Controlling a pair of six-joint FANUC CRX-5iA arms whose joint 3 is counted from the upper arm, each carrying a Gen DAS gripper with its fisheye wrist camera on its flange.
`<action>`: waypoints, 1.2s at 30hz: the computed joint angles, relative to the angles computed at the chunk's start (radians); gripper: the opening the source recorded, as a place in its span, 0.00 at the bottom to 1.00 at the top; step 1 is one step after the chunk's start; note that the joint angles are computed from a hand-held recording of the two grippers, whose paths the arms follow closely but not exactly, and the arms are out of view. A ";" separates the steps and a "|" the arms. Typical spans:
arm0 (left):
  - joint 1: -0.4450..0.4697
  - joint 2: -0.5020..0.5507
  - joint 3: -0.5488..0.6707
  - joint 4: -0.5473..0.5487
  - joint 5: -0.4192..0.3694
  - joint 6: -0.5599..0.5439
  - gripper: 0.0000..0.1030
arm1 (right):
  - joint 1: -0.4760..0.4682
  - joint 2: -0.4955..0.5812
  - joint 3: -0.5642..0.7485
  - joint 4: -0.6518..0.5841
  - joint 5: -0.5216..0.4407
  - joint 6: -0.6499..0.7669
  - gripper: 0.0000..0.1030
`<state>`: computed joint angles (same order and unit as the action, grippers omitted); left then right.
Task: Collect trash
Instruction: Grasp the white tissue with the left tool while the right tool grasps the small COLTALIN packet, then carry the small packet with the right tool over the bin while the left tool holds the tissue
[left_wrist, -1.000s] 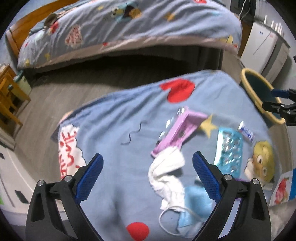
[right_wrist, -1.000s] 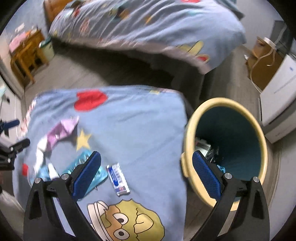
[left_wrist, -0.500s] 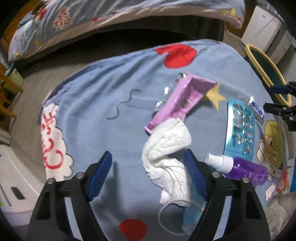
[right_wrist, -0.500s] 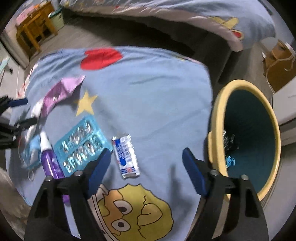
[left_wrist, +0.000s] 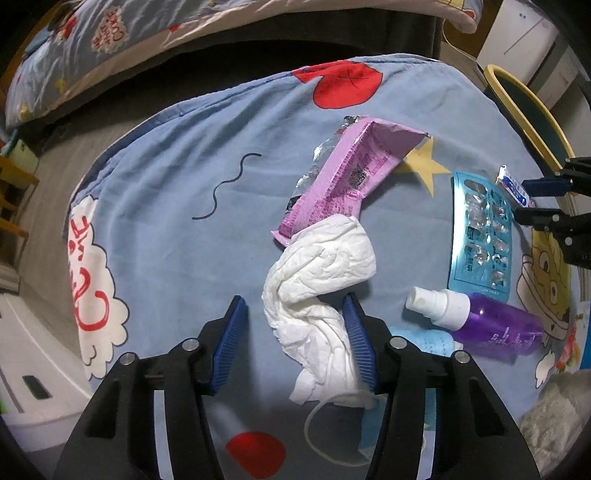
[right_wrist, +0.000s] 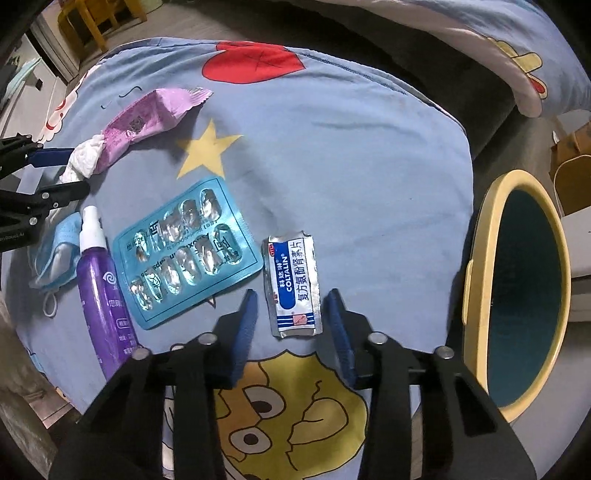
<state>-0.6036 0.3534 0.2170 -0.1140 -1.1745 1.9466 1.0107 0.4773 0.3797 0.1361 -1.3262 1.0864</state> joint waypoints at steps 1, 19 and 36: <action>0.000 0.002 0.005 -0.003 -0.004 0.001 0.48 | 0.000 0.001 0.000 0.001 -0.001 -0.003 0.28; -0.026 -0.078 0.047 -0.127 0.053 0.060 0.20 | -0.031 -0.062 -0.021 0.045 0.078 -0.096 0.22; -0.083 -0.077 0.107 -0.146 0.105 0.032 0.20 | 0.042 -0.305 -0.196 0.237 0.233 -0.439 0.22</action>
<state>-0.6863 0.2761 0.3237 -0.2605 -1.0692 1.9790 1.0532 0.1726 0.1834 0.3734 -1.0931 0.6473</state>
